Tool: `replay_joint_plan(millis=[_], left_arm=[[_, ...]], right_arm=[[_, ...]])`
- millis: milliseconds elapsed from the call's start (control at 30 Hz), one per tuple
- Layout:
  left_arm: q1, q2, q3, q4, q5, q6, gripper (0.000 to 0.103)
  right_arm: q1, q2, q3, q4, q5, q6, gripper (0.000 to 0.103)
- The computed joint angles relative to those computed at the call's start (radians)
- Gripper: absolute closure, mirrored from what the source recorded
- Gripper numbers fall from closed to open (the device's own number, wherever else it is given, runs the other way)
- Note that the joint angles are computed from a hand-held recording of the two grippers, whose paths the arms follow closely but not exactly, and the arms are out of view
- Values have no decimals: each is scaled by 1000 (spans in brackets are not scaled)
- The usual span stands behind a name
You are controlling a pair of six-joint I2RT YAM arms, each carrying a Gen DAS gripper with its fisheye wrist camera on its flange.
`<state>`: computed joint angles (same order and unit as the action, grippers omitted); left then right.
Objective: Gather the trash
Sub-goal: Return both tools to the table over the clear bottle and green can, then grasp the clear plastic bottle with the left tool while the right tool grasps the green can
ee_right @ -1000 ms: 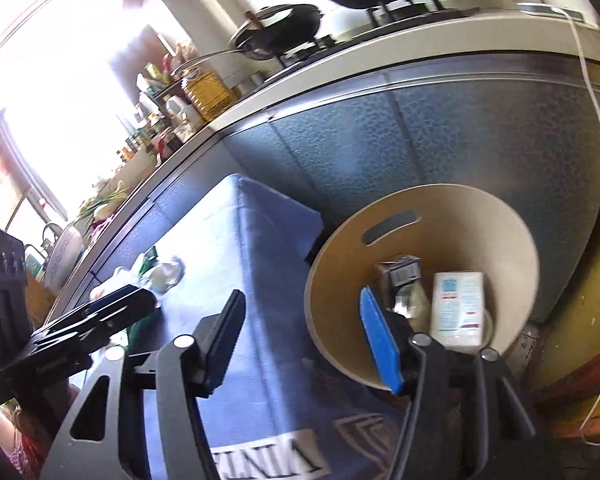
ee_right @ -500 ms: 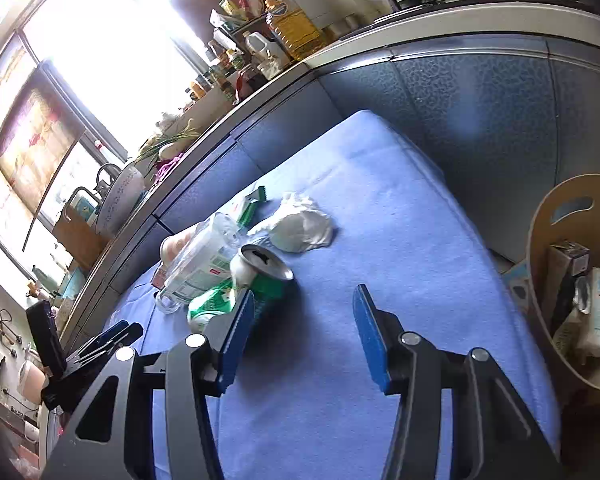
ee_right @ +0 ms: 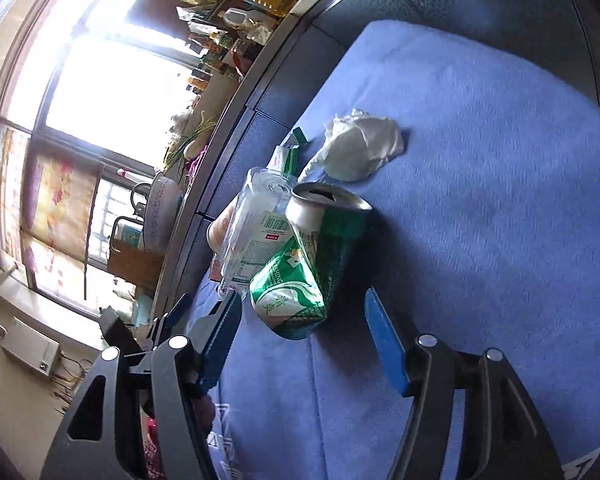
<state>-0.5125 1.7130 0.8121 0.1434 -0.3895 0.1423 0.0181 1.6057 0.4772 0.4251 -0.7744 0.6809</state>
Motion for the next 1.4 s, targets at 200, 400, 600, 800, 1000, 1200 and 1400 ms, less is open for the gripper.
replay_joint_plan(millis=[200, 400, 600, 800, 1000, 1200, 1400], left_arm=[[10, 96, 58, 14, 16, 86, 18], [53, 144, 104, -15, 90, 84, 18], [54, 158, 124, -49, 136, 81, 50], [16, 103, 63, -65, 158, 43, 63], [-20, -26, -81, -70, 196, -65, 64], [-112, -207, -260, -119, 176, -181, 61], [-138, -333, -296, -208, 172, -268, 23]], right_arm=[[44, 45, 55, -37, 60, 11, 39], [82, 94, 73, 8, 101, 52, 39], [97, 118, 65, 49, 87, 84, 54], [92, 104, 40, 57, 64, 79, 76], [83, -11, -31, -6, 73, 16, 76], [38, -108, -128, -47, 51, -48, 76], [-1, -103, -146, -54, -3, -56, 75]])
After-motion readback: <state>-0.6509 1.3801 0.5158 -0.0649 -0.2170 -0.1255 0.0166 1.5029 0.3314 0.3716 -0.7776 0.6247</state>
